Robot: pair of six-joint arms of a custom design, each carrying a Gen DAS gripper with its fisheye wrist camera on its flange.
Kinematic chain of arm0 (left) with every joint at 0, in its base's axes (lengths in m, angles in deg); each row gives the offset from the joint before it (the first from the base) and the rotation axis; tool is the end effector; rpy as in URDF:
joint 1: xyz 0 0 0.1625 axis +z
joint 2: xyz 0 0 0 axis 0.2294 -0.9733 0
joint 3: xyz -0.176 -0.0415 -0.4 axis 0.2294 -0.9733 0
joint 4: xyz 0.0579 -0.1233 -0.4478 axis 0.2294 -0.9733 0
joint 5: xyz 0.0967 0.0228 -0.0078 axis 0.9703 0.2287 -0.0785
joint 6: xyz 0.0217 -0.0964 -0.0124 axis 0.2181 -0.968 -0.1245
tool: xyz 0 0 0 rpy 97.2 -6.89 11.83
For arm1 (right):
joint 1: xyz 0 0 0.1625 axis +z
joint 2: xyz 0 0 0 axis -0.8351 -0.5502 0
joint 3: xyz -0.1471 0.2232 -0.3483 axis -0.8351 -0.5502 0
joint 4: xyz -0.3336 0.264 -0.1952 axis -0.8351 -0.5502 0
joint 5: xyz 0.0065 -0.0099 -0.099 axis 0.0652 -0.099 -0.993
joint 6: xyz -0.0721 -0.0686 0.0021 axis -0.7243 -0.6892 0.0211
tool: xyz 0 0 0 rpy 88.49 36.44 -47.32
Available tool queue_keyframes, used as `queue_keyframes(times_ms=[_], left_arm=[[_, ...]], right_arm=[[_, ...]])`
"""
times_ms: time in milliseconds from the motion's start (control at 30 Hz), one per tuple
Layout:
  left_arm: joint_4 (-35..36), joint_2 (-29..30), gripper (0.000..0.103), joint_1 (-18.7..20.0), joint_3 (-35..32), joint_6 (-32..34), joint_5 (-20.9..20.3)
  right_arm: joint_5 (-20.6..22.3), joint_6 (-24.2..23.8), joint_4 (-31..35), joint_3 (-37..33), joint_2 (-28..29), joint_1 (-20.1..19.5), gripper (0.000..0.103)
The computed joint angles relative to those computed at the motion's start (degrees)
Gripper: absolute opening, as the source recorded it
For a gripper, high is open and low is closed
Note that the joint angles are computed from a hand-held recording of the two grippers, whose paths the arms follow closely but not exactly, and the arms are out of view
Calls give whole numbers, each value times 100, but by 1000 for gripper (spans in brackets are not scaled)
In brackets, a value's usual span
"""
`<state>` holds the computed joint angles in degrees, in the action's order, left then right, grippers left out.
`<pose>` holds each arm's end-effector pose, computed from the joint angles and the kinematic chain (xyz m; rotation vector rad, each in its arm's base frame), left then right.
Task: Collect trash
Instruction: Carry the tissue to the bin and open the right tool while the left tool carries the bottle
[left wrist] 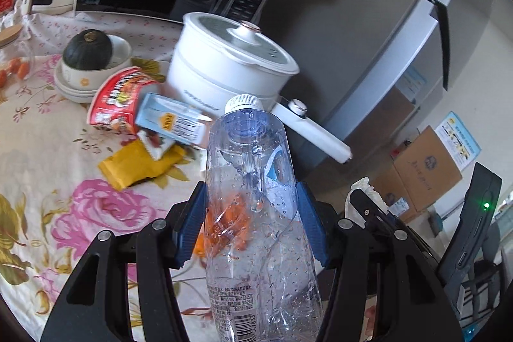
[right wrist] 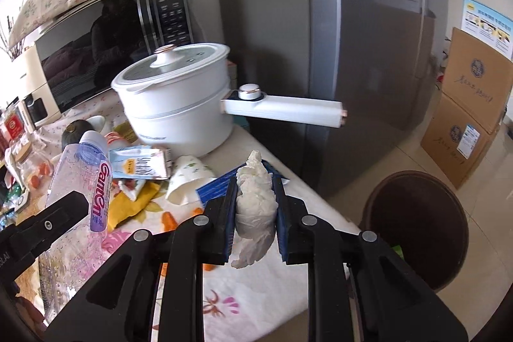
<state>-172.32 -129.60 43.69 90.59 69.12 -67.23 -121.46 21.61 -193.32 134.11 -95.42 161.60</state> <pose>-0.1652 -0.5896 0.1795 0.3228 2.6743 -1.0685 0.2279 -0.5920 0.1014 0.2418 -2.1653 1.1290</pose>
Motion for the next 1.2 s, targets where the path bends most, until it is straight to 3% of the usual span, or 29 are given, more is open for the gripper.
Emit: queue_keyframes(times_ms=[367, 1033, 1133, 1200], left_arm=[[110, 774, 56, -427, -471, 152, -310], [944, 2698, 56, -918, -2075, 401, -946], [1006, 2895, 56, -946, -2265, 456, -980], [1097, 3007, 56, -939, -2392, 407, -1018]], right_arm=[[-344, -292, -662, 345, -488, -351, 20], [-839, 710, -575, 672, -1382, -1533, 22], [-868, 830, -537, 675, -1412, -1637, 27], [-946, 923, -579, 666, -1405, -1702, 38]])
